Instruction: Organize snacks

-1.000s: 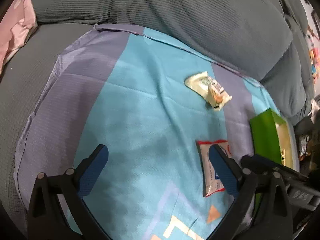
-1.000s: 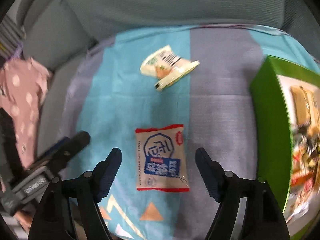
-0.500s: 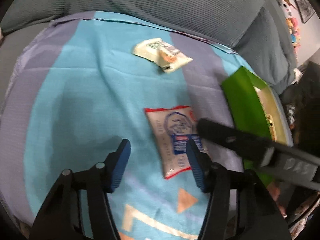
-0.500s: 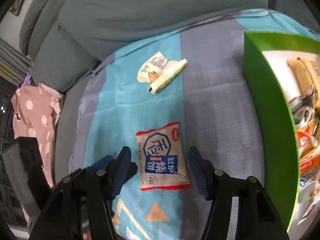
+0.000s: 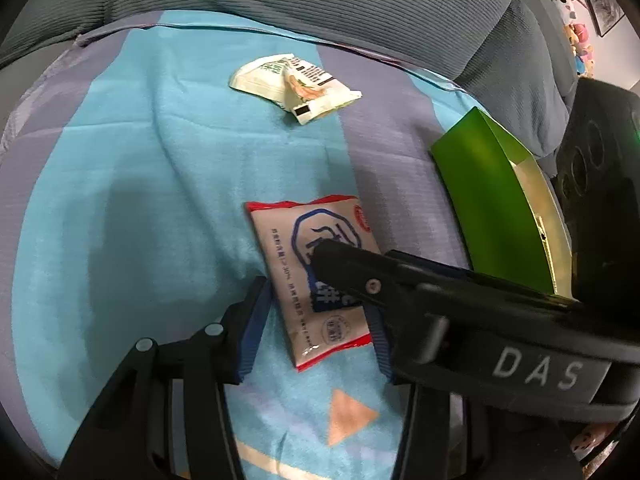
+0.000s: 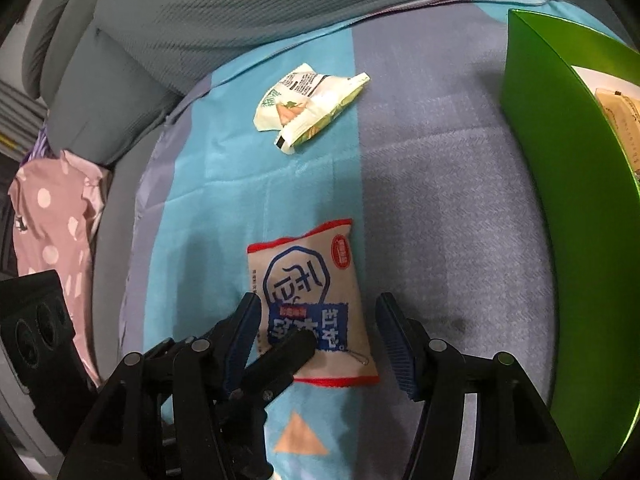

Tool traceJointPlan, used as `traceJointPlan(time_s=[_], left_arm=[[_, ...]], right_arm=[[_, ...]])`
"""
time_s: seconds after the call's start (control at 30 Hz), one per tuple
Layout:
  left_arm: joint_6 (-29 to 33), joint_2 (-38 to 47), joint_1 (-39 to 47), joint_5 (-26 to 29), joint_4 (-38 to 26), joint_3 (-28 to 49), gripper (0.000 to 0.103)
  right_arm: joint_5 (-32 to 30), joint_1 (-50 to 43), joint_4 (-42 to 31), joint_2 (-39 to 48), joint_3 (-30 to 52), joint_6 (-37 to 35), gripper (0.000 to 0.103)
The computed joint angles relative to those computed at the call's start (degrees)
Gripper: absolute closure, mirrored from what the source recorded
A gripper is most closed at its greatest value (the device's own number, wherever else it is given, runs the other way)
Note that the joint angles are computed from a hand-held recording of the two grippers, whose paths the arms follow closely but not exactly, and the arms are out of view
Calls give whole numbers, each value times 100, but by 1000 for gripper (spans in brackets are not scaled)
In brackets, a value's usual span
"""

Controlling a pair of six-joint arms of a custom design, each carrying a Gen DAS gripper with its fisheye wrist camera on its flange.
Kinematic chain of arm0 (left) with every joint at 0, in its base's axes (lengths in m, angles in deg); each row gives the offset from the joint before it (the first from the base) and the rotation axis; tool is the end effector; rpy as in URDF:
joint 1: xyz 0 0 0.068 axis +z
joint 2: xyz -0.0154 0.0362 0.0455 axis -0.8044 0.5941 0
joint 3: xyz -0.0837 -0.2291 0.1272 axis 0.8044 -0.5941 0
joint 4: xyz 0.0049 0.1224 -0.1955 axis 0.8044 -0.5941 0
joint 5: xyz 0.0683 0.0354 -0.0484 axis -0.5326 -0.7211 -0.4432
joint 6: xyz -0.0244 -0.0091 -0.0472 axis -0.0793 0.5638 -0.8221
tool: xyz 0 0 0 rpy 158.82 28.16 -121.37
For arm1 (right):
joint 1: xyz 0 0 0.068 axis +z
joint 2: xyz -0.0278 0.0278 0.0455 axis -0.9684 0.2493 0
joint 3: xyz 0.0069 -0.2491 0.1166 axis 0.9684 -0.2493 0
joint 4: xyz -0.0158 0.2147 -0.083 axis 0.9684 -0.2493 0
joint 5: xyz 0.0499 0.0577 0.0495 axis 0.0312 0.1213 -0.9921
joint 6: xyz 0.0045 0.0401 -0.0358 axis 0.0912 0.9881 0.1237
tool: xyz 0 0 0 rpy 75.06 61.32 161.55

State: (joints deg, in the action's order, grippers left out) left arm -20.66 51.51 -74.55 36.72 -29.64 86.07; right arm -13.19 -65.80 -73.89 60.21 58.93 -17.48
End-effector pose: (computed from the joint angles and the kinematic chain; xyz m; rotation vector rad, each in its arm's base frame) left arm 0.2068 -0.0881 0.1794 -0.0194 2.6731 -0.5792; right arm 0.2386 0.0547 0.1926 -0.0636 2.7694 0.6353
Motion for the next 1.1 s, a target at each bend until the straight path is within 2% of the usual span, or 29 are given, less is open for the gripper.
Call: traceJointPlan(time_s=[0.13,0.33,0.53,0.63,0.77,0.9,1.1], left_arm=[[-132,-75,-77,206,250,-87,60],[-185,-789,-616,-418,28,128,60],[-198,-912,-1366,-1063,-226,796,60],[-187,-707,-1733,-1223,-188,1112,60],[-246,-243,-2006,-1162,-59,1471,60],[-258,297,-2300,-1191,-67,1953,60],[-230,1091,-2434,-956,-226,2683,60]], right_arm=[[-162,1,14,-22,-24,-47,41],[-160,-105,-280,-696,-10,-106,44],[-276,-681,-861,-1647,291,-458,44],[-520,-1217,-1083,-1863,442,-762,44],[-743,-2081,-1309,-1928,619,-1278,44],[-1090,-2934,-1480,-1594,790,-1678,44],[-1302,-3695,-1516,-1145,977,-1928,44]])
